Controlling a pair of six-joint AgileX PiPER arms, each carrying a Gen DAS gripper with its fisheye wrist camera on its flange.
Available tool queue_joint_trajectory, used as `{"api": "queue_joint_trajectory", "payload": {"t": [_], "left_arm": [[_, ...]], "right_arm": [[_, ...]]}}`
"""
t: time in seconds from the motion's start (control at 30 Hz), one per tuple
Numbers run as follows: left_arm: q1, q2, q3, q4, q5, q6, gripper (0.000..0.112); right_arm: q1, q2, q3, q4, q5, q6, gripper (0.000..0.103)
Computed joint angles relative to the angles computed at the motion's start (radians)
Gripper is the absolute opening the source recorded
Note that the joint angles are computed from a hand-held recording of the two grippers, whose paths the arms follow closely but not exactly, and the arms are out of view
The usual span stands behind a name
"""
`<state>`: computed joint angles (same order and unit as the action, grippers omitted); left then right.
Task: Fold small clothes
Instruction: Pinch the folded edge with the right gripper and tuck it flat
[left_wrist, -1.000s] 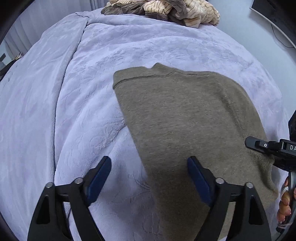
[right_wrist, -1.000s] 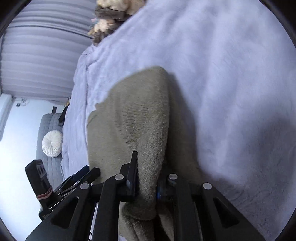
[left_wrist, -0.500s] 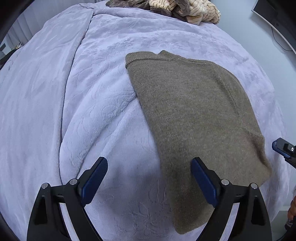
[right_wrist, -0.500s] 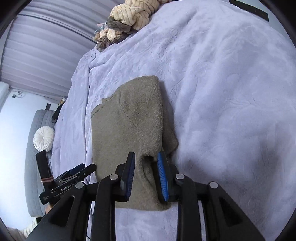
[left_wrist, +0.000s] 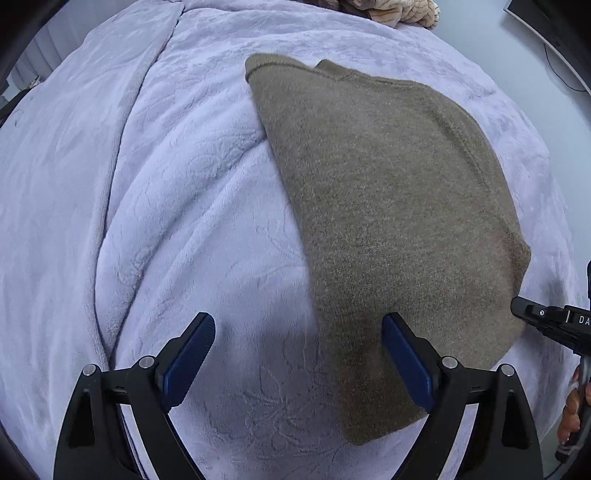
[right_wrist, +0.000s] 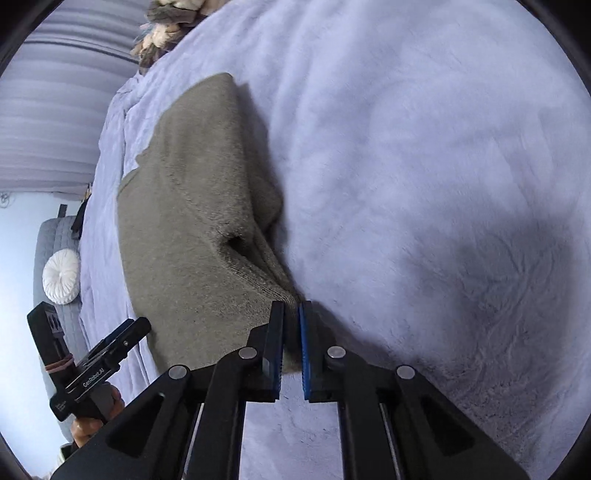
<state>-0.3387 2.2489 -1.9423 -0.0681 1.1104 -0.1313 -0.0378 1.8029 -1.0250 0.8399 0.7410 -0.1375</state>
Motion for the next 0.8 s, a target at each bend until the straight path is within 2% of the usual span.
{"api": "queue_joint_trajectory", "payload": {"t": [0.1,0.23,0.3,0.37,0.53,0.57,0.63,0.7,0.8], "left_arm": [[-0.01,-0.017,0.03,0.009,0.0,-0.013,0.093],[-0.012,-0.033,0.048,0.014,0.006,-0.023,0.093],[-0.01,-0.031,0.043,0.008,0.013,-0.025,0.093],[-0.013,-0.023,0.03,0.011,0.027,-0.037,0.093],[-0.014,-0.023,0.012,0.021,0.055,-0.052,0.093],[-0.013,-0.025,0.014,0.017,0.059,-0.052,0.093],[-0.013,-0.032,0.023,0.012,0.061,-0.055,0.093],[-0.01,-0.05,0.045,0.014,0.055,-0.052,0.093],[-0.006,-0.06,0.053,0.011,0.06,-0.043,0.093]], "right_arm": [[-0.033,-0.027,0.049,0.067,-0.009,-0.014,0.015],[0.029,-0.143,0.03,-0.137,-0.052,0.124,0.018],[0.057,-0.183,-0.001,-0.162,-0.051,0.108,0.018],[0.088,-0.155,-0.071,-0.174,-0.012,0.088,0.018],[0.146,-0.028,-0.177,-0.297,0.031,0.177,0.018],[0.144,0.001,-0.18,-0.322,0.035,0.2,0.012],[0.112,0.01,-0.141,-0.272,0.02,0.168,0.008],[0.079,-0.01,-0.102,-0.194,0.015,0.128,0.008],[0.069,-0.045,-0.084,-0.196,0.04,0.118,0.012]]}}
